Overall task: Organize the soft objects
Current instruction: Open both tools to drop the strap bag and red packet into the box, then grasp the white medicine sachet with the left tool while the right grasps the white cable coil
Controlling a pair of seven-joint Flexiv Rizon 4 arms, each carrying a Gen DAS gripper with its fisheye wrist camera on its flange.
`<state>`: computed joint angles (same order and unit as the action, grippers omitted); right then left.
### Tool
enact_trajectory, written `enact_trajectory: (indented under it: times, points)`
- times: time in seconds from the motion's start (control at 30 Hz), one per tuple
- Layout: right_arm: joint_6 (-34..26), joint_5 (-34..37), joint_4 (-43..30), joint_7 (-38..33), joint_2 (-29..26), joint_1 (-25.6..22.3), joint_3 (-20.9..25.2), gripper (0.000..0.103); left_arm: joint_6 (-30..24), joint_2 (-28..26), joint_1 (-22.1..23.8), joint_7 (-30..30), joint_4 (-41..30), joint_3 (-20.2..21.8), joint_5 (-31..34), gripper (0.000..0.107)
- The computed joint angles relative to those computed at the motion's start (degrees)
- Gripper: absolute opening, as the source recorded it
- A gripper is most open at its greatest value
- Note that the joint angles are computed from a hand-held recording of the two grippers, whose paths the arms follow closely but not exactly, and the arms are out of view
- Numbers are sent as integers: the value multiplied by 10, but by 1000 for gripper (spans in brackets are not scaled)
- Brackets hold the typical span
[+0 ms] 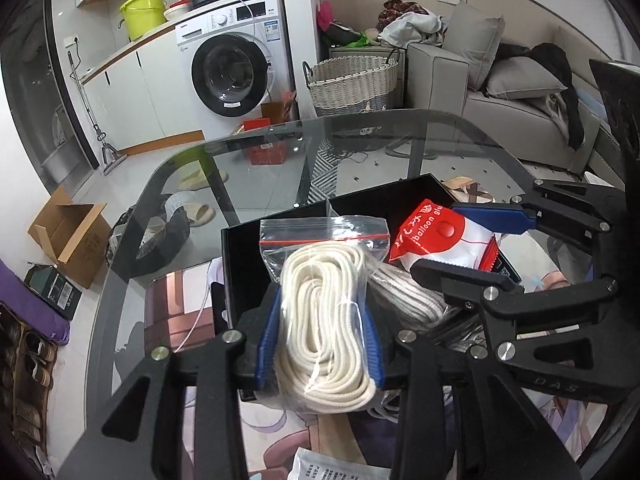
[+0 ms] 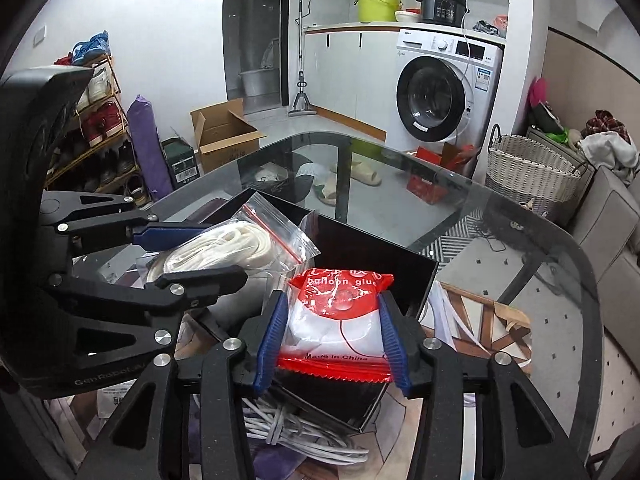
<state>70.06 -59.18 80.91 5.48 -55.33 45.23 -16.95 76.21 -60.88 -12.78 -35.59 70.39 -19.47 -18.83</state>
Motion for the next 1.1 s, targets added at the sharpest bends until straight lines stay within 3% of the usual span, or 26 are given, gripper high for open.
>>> enact_trajectory:
  times: [0.17,0.43,0.6,0.67,0.77,0.83,0.87,0.9,1.1]
  points:
    - [8,-2,13,19,12,1,-1,50,-4,3,3,-4,-2,-3,-3,47]
    - [32,-102,65,125,64,22,-38,51,32,33,58,38,55,-79,-25,47]
    - [53,-129,84,131,84,-14,13,51,27,61,89,66,100,-101,-36,52]
    - [58,-119,88,95,85,-29,43,51,15,73,100,81,121,-103,-37,56]
    - [62,-63,84,-17,76,-51,99,51,-17,94,110,106,154,-92,-39,57]
    - [56,-14,71,-114,60,-64,141,51,-66,106,111,125,168,-74,-38,68]
    - [49,-3,65,-145,52,-61,148,51,-89,111,108,133,172,-63,-37,81]
    - [39,6,59,-165,46,-55,148,51,-97,113,103,140,176,-51,-36,84]
    - [8,77,20,-247,13,-41,153,51,-80,103,26,113,171,53,12,84]
